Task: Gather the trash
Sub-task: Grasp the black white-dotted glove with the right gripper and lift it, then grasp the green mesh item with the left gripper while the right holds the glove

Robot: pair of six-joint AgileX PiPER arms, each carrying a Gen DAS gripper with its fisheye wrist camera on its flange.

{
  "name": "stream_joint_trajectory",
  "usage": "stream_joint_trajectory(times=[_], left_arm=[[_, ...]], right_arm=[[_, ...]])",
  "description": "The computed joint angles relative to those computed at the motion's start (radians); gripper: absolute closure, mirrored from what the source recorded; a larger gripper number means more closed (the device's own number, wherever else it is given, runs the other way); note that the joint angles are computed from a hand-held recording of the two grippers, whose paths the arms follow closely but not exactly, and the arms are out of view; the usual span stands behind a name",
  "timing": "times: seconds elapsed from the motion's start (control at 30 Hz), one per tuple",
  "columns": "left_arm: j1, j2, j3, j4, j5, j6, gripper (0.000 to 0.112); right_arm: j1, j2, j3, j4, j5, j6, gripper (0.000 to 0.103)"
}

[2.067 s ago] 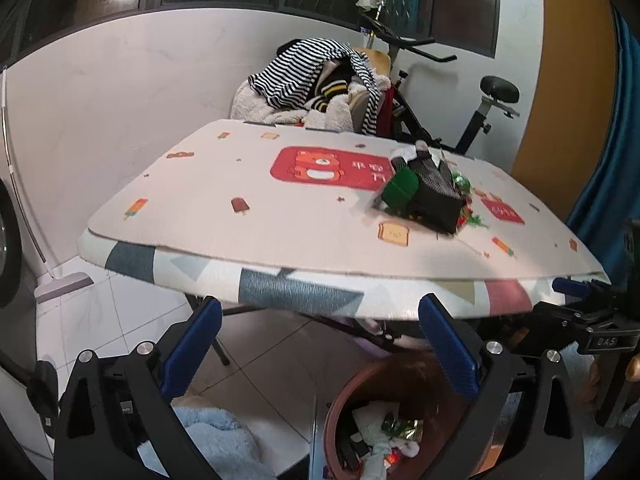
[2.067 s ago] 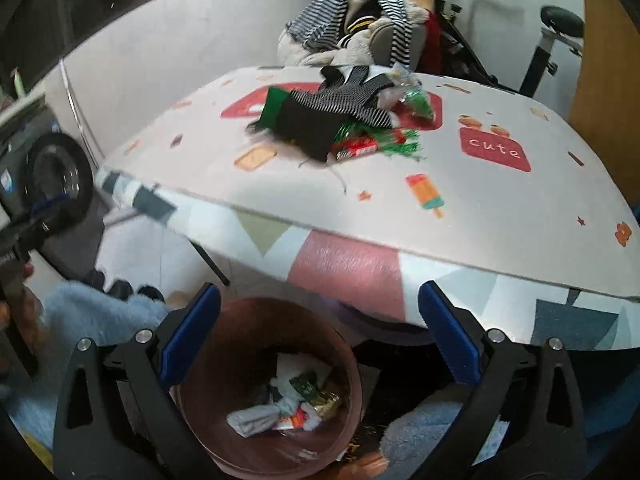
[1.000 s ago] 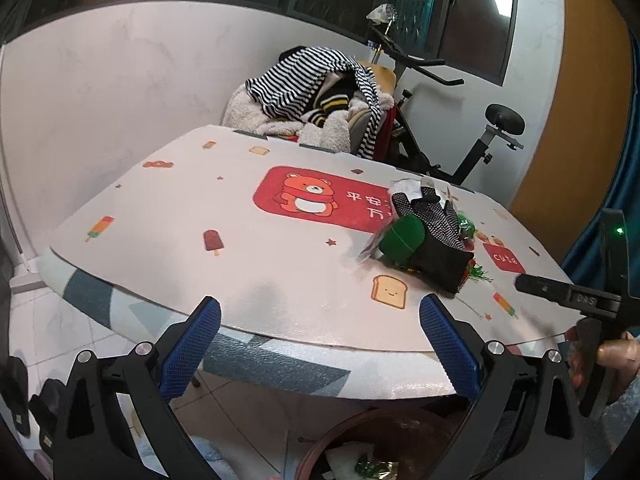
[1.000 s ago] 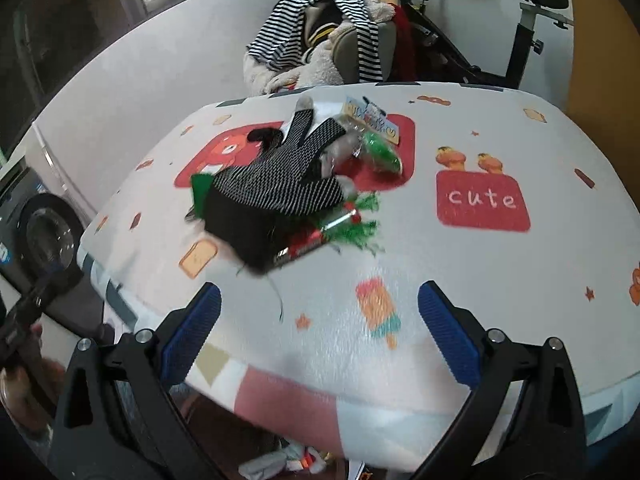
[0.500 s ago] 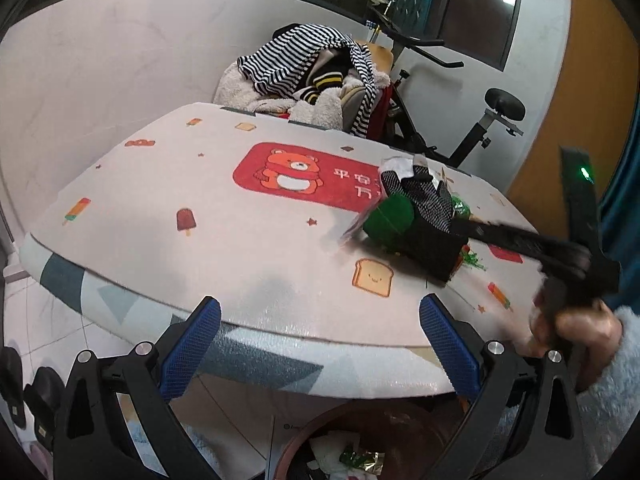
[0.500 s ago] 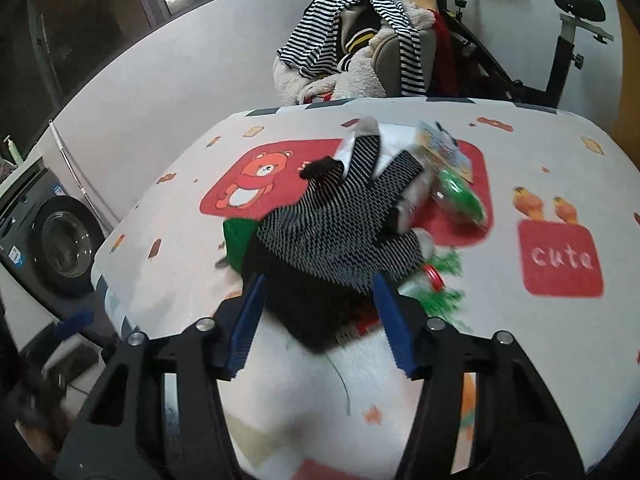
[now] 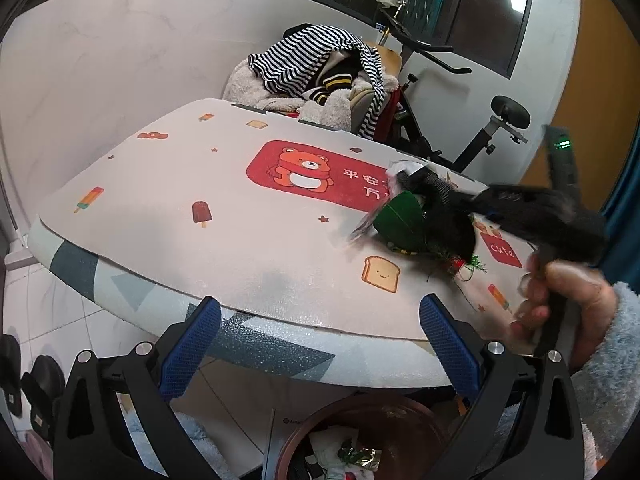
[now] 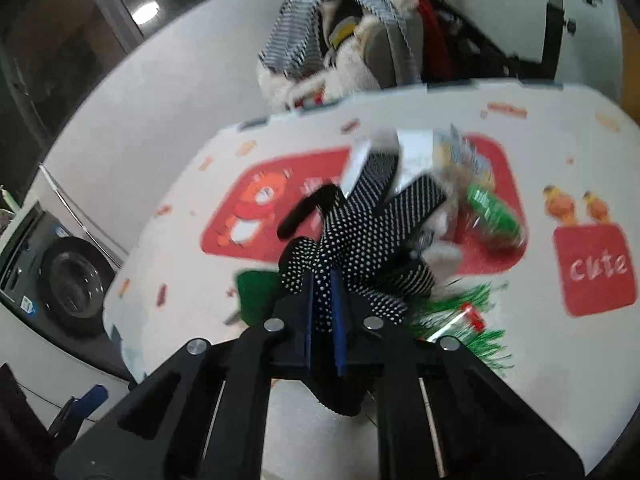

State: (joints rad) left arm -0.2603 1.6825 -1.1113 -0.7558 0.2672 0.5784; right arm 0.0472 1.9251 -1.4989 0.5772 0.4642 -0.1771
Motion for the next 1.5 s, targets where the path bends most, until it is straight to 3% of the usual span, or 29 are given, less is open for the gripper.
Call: stream_joint_trajectory(times=[0.23, 0.37, 0.53, 0.77, 0.9, 1.07, 1.17, 1.27, 1.4, 1.5], left_arm=[[-0.014, 0.000, -0.025, 0.023, 0.030, -0.024, 0.015], [-0.019, 0.025, -0.065, 0.027, 0.067, -0.042, 0.015], [-0.048, 0.055, -0.115, 0.048, 0.091, -0.067, 0.015], [-0.120, 0.119, -0.200, 0.070, 0.130, -0.082, 0.015], [-0.188, 0.160, -0.255, 0.099, 0.137, -0.102, 0.015], [-0.246, 0.231, -0.352, 0.120, 0.180, -0.124, 0.020], [-0.270, 0.291, -0.435, 0.141, 0.223, -0.162, 0.024], [-0.296, 0.361, -0.528, 0.172, 0.263, -0.226, 0.028], [-0.316, 0.462, -0.667, 0.239, 0.322, -0.358, 0.031], [-0.332, 0.515, -0.751, 0.313, 0.344, -0.437, 0.032]], right_arm=[[-0.103, -0.264, 0.236, 0.343, -0.125, -0.311, 0.091], [-0.179, -0.371, 0.338, 0.372, -0.143, -0.380, 0.091], [-0.302, -0.429, 0.430, 0.373, -0.096, -0.423, 0.091], [-0.419, -0.378, 0.523, 0.309, -0.046, -0.401, 0.090], [-0.429, -0.352, 0.537, 0.103, -0.075, -0.220, 0.085], [-0.485, -0.386, 0.564, -0.028, -0.127, -0.121, 0.081], [-0.533, -0.392, 0.560, 0.052, -0.126, -0.221, 0.078], [-0.557, -0.360, 0.528, 0.126, -0.077, -0.328, 0.061], [-0.495, -0.308, 0.492, -0.027, -0.101, -0.232, 0.038], [-0.467, -0.254, 0.453, -0.223, -0.094, -0.028, 0.038]])
